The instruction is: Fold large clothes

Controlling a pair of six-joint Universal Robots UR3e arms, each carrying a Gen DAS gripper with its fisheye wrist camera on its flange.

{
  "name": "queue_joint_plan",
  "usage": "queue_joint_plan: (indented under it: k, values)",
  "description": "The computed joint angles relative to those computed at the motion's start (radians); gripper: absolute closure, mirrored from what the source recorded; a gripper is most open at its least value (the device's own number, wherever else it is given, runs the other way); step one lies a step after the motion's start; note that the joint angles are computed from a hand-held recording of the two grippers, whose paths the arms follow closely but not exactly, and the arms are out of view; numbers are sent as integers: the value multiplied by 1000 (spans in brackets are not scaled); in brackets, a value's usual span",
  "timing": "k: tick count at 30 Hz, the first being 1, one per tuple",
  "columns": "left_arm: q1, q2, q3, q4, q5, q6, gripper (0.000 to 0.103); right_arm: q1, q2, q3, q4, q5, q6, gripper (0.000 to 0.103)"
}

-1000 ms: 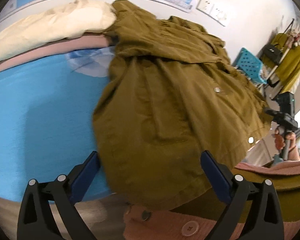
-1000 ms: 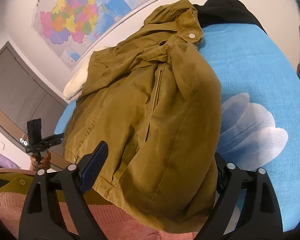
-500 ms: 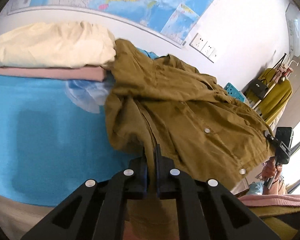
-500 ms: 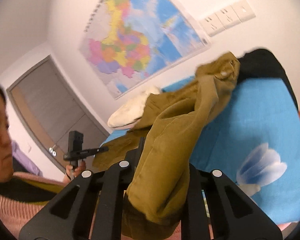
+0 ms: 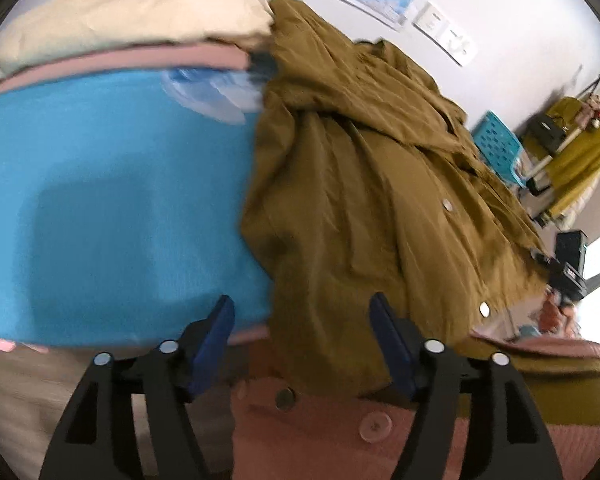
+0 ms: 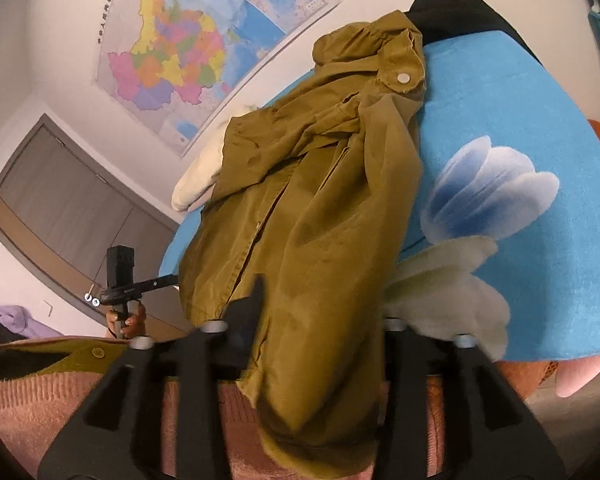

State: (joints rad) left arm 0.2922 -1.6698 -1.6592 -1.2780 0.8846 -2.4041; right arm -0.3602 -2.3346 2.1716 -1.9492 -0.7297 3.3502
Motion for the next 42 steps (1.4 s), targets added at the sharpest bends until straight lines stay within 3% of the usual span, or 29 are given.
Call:
queue_joint_plan:
  k: [6, 8, 10, 12, 13, 14, 16, 20, 23, 27, 29, 31, 37, 42]
  values:
    - [32, -50, -32, -132, -62, 74, 29, 12, 14, 33, -50, 21, 10, 52]
    - [25, -99, -27, -138, -100, 50, 24, 30, 35, 38, -75, 16, 20, 51]
    - [8, -118, -23, -136, -95, 36, 26, 46, 49, 49, -101, 16, 38, 51]
    - [-4, -110, -29, -150, -117, 53, 49, 54, 47, 58, -99, 24, 33, 52]
    - [-2, -97, -26, -189, -134, 85, 77, 48, 35, 62, -86, 36, 21, 61]
    - [1, -80, -9, -263, -156, 135, 95, 38, 18, 67, -81, 60, 10, 68]
    - [6, -11, -17, -299, -177, 161, 96, 21, -9, 63, -66, 76, 0, 80]
    - [51, 67, 48, -506, -304, 273, 97, 10, -19, 40, -91, 98, 22, 84]
    - [61, 88, 80, -557, -378, 294, 97, -1, -18, 13, -139, 122, 48, 85]
    - [71, 60, 156, -584, -435, 253, 96, -75, -37, -21, -134, 172, 44, 86]
    - [70, 44, 174, -529, -457, 198, 96, -84, 12, -28, -220, 194, 79, 86]
    - [84, 14, 230, -562, -472, 207, 96, -70, 83, -48, -320, 188, 125, 87]
    - [27, -78, 327, -286, -519, -50, 96, -59, 308, -165, -564, 168, 258, 87]
    - [-33, -250, 594, -139, -487, -258, 96, -24, 532, -371, -632, 122, 302, 86]
